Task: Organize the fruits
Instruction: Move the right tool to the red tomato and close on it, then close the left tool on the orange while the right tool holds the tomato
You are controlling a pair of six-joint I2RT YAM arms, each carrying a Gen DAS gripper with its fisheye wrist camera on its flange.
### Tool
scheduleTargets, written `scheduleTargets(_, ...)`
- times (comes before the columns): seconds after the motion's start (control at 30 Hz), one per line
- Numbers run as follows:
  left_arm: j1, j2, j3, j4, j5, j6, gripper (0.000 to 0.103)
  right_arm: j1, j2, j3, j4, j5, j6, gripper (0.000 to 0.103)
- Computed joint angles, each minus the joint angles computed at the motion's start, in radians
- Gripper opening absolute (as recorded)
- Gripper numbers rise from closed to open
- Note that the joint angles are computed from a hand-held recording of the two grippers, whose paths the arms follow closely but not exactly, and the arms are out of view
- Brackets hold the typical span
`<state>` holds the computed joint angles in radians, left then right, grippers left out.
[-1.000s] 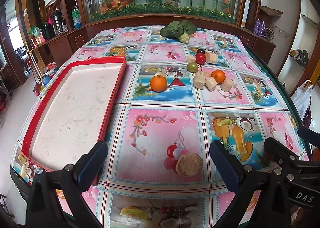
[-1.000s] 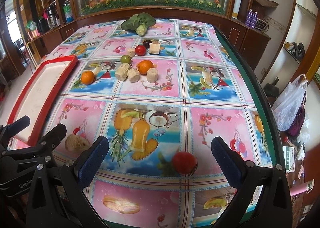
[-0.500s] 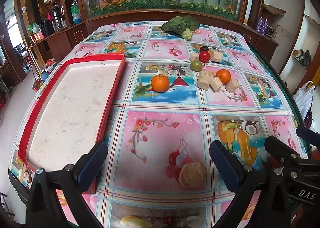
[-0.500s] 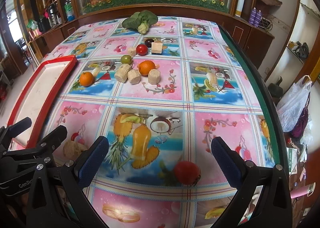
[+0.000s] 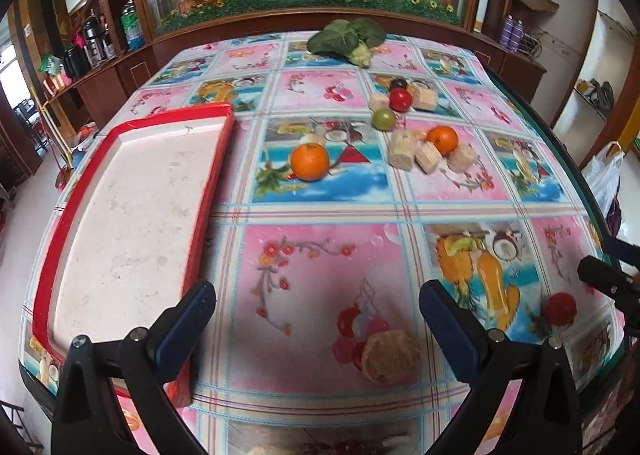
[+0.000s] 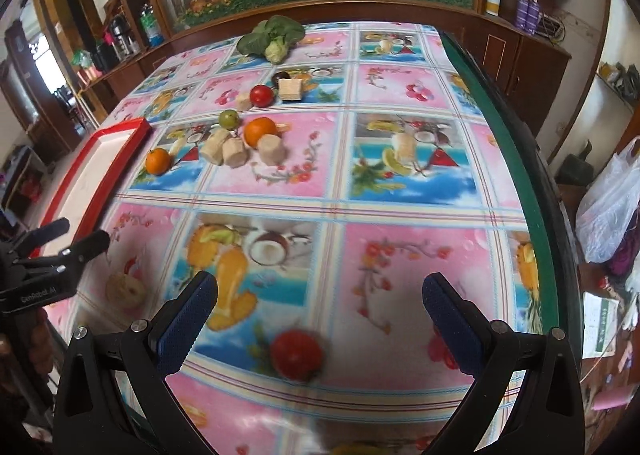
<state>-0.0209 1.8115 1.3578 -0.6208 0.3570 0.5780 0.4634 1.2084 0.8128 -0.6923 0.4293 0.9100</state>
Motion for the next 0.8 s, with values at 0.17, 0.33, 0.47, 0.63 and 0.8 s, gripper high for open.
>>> scheduleTargets(0.17, -0.006, -0.042, -0.063, 0.005, 0.000, 0.068, 0.103, 0.060, -0.047, -0.030, -0.010, -0.002, -0.053, 0.103)
scheduleTargets(0.33, -0.012, -0.037, -0.064, -0.011, -0.009, 0.079, 0.103, 0.125, 0.026, -0.022, -0.007, -0.012, -0.088, 0.096)
scheduleTargets(0.47, -0.006, -0.033, -0.060, -0.024, -0.001, 0.074, 0.103, 0.114, 0.061, -0.030, 0.030, -0.064, -0.092, 0.073)
scheduleTargets(0.63, 0.014, -0.033, -0.058, -0.028, 0.005, 0.095, 0.103, 0.068, 0.105, -0.037, 0.044, -0.140, -0.096, 0.042)
scheduleTargets(0.8, 0.070, 0.037, 0.046, -0.134, 0.063, 0.119, 0.103, 0.070, 0.100, -0.036, 0.030, -0.121, -0.105, 0.031)
